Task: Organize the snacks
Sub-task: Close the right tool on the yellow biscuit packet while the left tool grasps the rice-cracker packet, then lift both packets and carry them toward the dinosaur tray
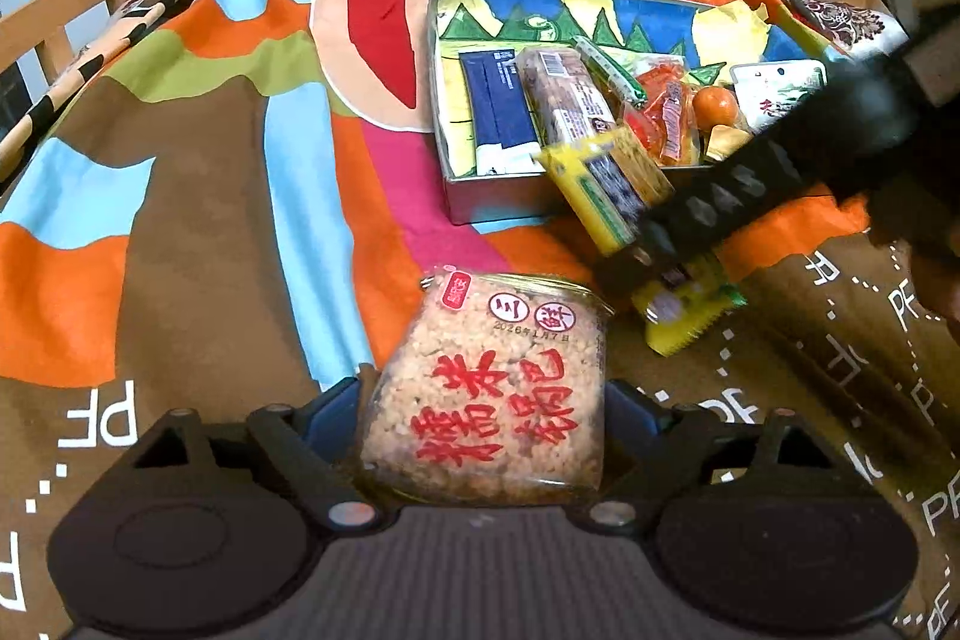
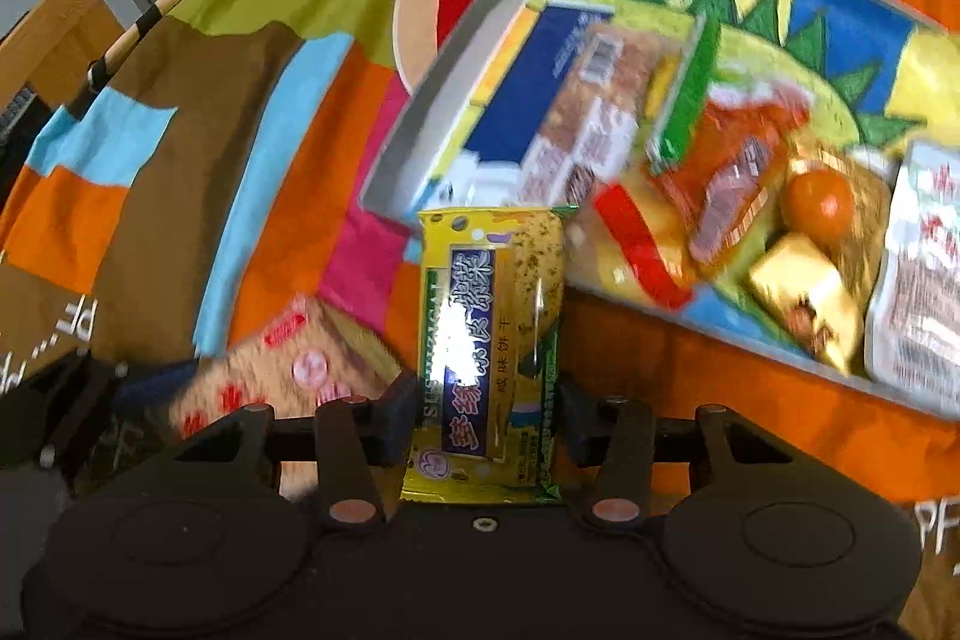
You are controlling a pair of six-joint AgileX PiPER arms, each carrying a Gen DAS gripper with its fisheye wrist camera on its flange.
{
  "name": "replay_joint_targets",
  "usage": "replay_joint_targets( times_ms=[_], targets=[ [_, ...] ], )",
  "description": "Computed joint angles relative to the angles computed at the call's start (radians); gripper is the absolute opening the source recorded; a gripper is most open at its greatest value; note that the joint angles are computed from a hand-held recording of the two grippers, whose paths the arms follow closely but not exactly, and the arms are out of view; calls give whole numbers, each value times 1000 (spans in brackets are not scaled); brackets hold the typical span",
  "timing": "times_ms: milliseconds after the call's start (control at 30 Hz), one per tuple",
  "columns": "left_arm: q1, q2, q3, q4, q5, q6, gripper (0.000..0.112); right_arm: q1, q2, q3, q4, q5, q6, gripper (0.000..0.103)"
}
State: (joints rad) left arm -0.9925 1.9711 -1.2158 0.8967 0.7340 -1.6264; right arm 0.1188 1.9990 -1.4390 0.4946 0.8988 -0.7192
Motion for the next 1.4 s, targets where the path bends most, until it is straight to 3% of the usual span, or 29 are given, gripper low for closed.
replay_joint_targets(
  times_ms=[433, 700, 900, 1000, 1133, 1400],
  targets=[
    [4, 3, -9, -24, -7, 14, 82, -132, -167, 264, 130, -63, -317, 50],
    [-32, 7, -73, -113, 55, 87, 81, -197, -254, 377, 169, -68, -450, 50],
    [-47, 46, -130, -115, 101, 128, 82, -219, -275, 475, 303, -140, -630, 58],
    [-42, 59, -136, -101, 97, 124, 83, -215, -281, 518, 388, -193, -753, 59],
    [-32, 67, -129, -84, 75, 106, 83, -203, -285, 550, 444, -240, -799, 60],
    [-57, 70, -138, -88, 83, 129, 77, -208, -367, 661, 533, -314, -936, 51]
  ],
)
